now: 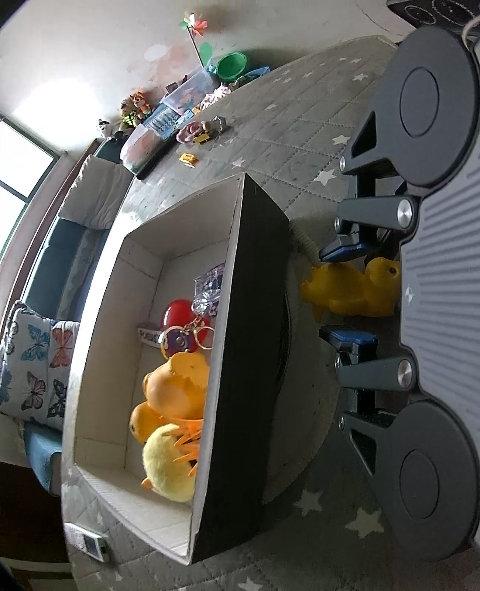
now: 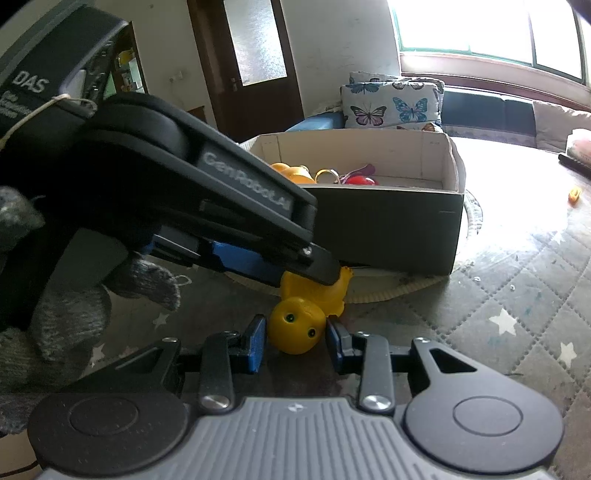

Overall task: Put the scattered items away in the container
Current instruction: 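Close both tools around the yellow rubber duck on the mattress, then lift the rubber duck into the grey box and open both tools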

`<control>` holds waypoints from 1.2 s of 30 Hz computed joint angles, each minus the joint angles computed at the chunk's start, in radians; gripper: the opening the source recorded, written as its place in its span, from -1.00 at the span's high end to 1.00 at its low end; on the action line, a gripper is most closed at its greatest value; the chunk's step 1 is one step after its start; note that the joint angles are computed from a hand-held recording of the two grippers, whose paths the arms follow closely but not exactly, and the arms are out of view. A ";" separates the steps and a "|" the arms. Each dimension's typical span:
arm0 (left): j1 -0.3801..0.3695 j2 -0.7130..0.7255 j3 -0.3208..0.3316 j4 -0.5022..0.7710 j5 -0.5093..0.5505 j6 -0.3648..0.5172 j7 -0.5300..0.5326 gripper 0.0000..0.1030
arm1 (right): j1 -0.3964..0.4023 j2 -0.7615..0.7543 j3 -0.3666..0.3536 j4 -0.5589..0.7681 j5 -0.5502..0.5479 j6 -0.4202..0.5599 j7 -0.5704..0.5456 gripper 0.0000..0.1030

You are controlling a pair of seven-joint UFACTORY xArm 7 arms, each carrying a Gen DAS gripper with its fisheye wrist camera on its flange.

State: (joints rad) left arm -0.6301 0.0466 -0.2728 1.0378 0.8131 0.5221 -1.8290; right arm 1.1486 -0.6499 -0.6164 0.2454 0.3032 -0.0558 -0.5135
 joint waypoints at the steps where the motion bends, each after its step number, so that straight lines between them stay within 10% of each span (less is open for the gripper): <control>1: 0.002 0.006 0.001 0.001 -0.012 -0.008 0.011 0.20 | 0.001 -0.002 -0.001 -0.001 0.000 0.000 -0.001 0.34; 25: 0.023 -0.046 -0.029 0.085 0.069 0.055 0.023 0.31 | -0.104 -0.108 0.127 0.040 -0.024 0.015 -0.017 0.34; 36: 0.064 0.042 0.041 0.212 0.022 0.015 0.179 0.30 | 0.124 0.101 -0.086 0.258 -0.050 -0.053 -0.026 0.34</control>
